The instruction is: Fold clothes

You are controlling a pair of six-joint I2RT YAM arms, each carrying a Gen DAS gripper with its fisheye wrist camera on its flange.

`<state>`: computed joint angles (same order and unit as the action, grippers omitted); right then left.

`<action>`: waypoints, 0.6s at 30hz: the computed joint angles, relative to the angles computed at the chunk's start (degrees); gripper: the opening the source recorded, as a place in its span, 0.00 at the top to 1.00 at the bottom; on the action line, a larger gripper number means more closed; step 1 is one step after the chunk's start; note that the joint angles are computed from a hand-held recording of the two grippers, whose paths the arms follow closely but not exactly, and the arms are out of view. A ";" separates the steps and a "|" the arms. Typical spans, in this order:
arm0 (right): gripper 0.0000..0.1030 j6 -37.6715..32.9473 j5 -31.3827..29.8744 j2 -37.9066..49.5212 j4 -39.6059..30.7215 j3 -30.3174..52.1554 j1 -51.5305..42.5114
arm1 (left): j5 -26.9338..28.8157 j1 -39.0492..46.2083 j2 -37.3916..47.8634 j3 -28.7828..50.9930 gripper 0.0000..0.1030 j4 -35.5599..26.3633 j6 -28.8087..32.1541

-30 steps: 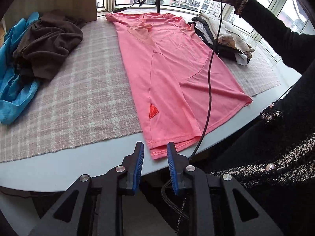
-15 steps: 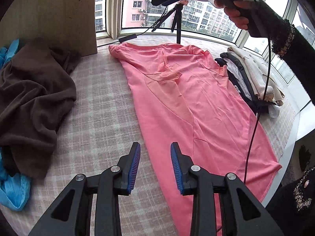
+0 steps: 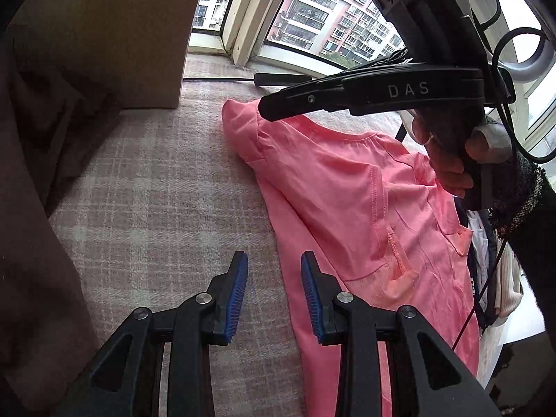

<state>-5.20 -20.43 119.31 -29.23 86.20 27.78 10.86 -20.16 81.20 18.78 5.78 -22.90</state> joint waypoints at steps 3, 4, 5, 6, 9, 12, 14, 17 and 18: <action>0.61 -1.31 -1.33 3.47 -2.59 4.27 -0.04 | 0.11 0.55 4.39 2.22 0.71 1.09 1.63; 0.61 -1.52 -1.84 4.45 -3.83 5.78 -0.09 | 0.11 0.60 5.24 2.61 0.71 1.50 1.99; 0.61 -1.80 -2.41 5.28 -5.09 7.02 -0.21 | 0.07 0.56 5.61 2.69 0.71 2.03 2.22; 0.61 -2.08 -2.82 5.98 -6.27 8.23 -0.23 | -0.11 0.49 5.83 2.82 0.73 2.23 2.49; 0.81 -2.72 -0.90 7.34 -14.97 13.35 0.32 | -0.07 0.25 6.47 3.21 0.88 2.38 3.15; 0.98 -2.66 -0.82 4.53 -13.80 11.00 0.21 | 0.11 0.08 6.78 2.94 0.98 3.17 3.01; 0.98 -2.59 -0.37 2.23 -12.42 9.07 -0.06 | -0.27 0.01 6.52 2.39 0.99 3.86 2.54; 0.99 -1.74 2.30 0.01 -11.78 7.90 -0.92 | -0.50 0.37 5.61 1.44 0.99 4.57 1.82; 0.99 -1.09 4.58 -0.04 -11.84 7.99 -1.16 | -0.77 0.46 5.28 1.26 0.99 4.48 1.60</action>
